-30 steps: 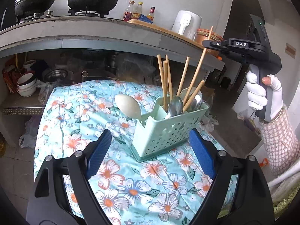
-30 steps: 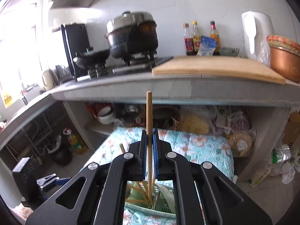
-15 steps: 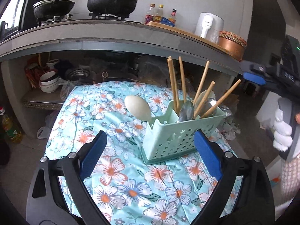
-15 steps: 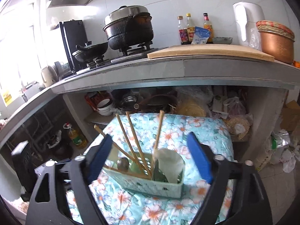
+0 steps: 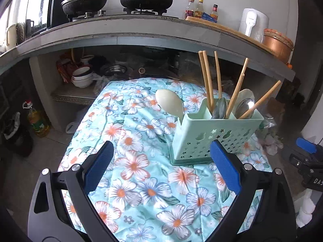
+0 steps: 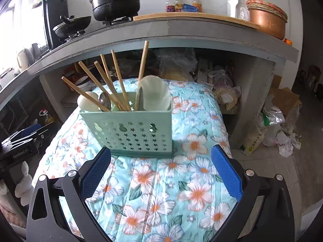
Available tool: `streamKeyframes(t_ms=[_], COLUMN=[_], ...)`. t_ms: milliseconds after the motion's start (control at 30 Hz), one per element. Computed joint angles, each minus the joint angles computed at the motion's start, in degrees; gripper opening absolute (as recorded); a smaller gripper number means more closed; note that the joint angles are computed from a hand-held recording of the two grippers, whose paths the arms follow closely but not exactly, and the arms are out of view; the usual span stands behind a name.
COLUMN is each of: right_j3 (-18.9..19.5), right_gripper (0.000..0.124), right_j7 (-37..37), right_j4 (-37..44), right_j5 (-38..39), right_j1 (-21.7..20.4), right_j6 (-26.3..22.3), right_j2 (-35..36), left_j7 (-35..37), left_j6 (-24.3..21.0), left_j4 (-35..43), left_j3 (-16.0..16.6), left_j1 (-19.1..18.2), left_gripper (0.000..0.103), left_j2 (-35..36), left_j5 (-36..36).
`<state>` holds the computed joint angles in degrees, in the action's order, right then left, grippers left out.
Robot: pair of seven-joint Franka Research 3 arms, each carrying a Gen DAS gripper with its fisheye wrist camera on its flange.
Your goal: Organize utensils
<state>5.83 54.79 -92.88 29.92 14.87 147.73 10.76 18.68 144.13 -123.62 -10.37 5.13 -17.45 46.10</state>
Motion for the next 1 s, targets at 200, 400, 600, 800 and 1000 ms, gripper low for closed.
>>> streamKeyframes(t_ms=[200, 400, 600, 800, 1000], right_j3=[-0.80, -1.04, -1.34, -1.54, -1.42], right_gripper=[0.097, 0.097, 0.097, 0.097, 0.097], right_j7=[2.06, 1.46, 1.13, 0.16, -0.32], right_j4=[-3.57, -6.96, -9.00, -9.75, -9.63], right_j5=[-1.84, -1.74, -0.21, 1.30, 1.81], right_j1=[-0.01, -0.17, -0.52, -0.50, -0.19], right_j6=[2.07, 5.19, 6.41, 7.07, 7.42], right_j2=[-2.08, -4.49, -6.32, -7.38, -7.54], left_j7=[-4.80, -6.63, -7.60, -7.84, -7.81], left_j6=[-9.08, -17.09, -21.01, -24.02, -24.51], left_j4=[0.83, 1.75, 0.76, -0.11, -0.84], left_j3=[-2.62, -3.39, -3.49, -4.04, -3.92], left_j1=[-0.68, -2.55, -3.88, -4.64, -4.72], left_gripper=[0.093, 0.093, 0.093, 0.093, 0.093], left_j2=[-0.77, -1.79, -4.41, -6.43, -7.72], left_j5=[2.45, 2.95, 2.49, 2.32, 2.54])
